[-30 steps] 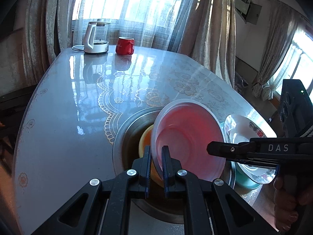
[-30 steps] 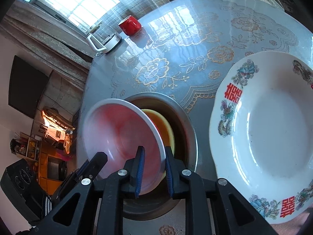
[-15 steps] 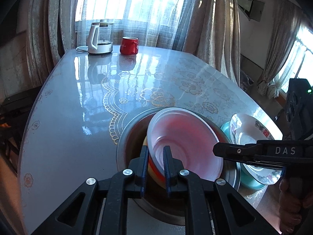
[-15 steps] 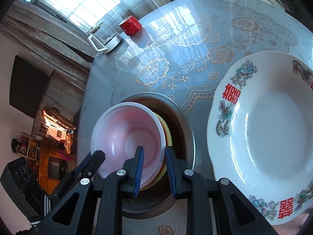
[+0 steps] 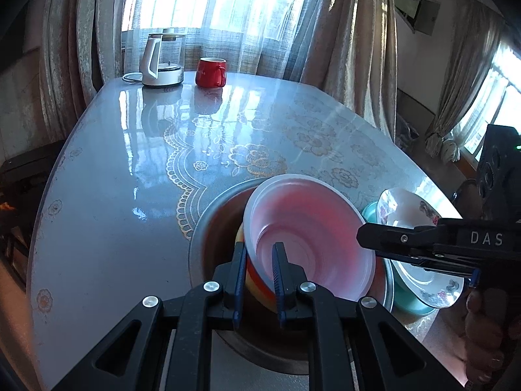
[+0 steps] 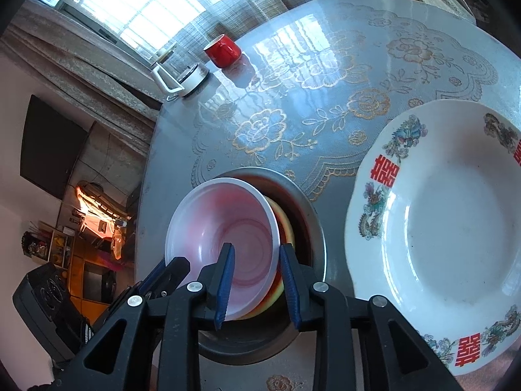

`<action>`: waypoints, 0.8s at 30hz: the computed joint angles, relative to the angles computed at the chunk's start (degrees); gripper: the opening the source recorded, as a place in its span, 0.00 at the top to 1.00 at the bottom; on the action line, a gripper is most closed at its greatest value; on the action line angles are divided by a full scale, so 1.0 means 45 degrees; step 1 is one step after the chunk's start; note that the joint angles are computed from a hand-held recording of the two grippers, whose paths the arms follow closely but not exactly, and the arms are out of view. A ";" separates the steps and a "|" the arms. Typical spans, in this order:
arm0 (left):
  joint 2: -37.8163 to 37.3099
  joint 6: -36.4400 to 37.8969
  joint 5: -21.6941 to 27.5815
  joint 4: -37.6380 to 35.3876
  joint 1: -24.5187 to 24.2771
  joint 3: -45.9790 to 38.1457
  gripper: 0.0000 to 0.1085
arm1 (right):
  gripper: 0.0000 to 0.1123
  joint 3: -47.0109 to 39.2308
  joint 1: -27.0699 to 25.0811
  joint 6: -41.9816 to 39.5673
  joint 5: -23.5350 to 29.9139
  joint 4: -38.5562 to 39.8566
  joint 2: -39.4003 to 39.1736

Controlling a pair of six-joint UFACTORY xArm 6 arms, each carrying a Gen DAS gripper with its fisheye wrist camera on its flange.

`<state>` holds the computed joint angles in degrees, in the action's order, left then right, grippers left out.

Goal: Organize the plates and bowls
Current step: 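Lower the red bowl into the yellow bowl and open both grippers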

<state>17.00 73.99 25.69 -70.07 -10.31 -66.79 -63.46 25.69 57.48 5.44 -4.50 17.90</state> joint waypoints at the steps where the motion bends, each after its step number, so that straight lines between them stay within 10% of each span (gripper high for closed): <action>1: -0.0026 -0.0026 0.0010 0.0028 0.0010 0.0021 0.86 | 0.72 0.0000 0.0029 -0.0123 -0.0024 0.0108 -0.0002; 15: -0.0381 0.0173 0.0349 -0.0828 0.0311 0.0295 0.73 | 0.71 0.0370 -0.0013 0.0244 -0.0419 -0.0064 -0.0189; 24: -0.0640 0.0969 -0.0826 -0.2432 0.0324 0.0468 0.47 | 0.71 0.0720 -0.0622 0.4855 -0.0596 -0.5309 -0.0742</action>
